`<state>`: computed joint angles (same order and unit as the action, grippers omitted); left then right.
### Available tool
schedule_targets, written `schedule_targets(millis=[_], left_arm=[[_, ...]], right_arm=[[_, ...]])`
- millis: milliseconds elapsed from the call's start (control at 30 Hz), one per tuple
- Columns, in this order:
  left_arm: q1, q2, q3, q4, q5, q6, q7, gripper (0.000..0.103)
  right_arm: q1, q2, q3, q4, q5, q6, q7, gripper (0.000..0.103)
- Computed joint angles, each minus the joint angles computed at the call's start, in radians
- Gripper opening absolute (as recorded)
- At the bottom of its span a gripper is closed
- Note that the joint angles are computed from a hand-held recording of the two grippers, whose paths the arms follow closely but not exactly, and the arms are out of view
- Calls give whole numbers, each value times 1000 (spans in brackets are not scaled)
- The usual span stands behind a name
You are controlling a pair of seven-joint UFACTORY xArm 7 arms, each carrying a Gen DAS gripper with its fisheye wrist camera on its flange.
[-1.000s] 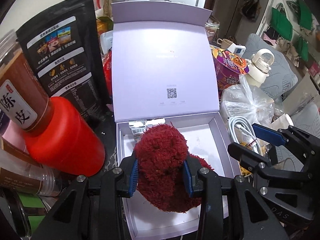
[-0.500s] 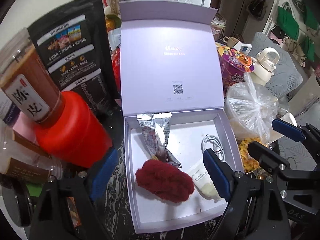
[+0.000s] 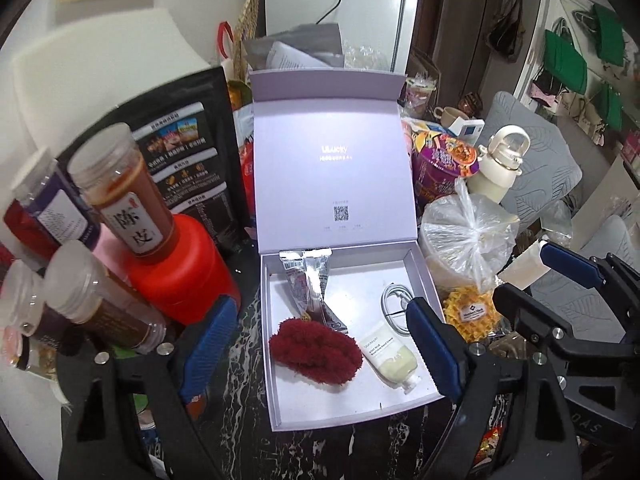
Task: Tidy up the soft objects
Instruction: 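Raise both open grippers away from the lavender box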
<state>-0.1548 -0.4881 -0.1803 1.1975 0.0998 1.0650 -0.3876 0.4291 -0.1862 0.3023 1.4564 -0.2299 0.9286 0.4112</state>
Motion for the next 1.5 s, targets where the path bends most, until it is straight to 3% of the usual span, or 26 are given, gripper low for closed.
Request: schedule_targets(millis=[767,1267,1500], left_arm=[[25,-171,-159,127,77,174,-146,87],[72,-248,-334,231,87,353,-305,87],[123,-268,-433,304,64,450,-389,87]], right_arm=[[-37,-317,7,-120,148,-6,-116,69],[-16,-556,-63,-258,321,25,-289,70],[-8,-662,-104,-303,383,84,-368,70]])
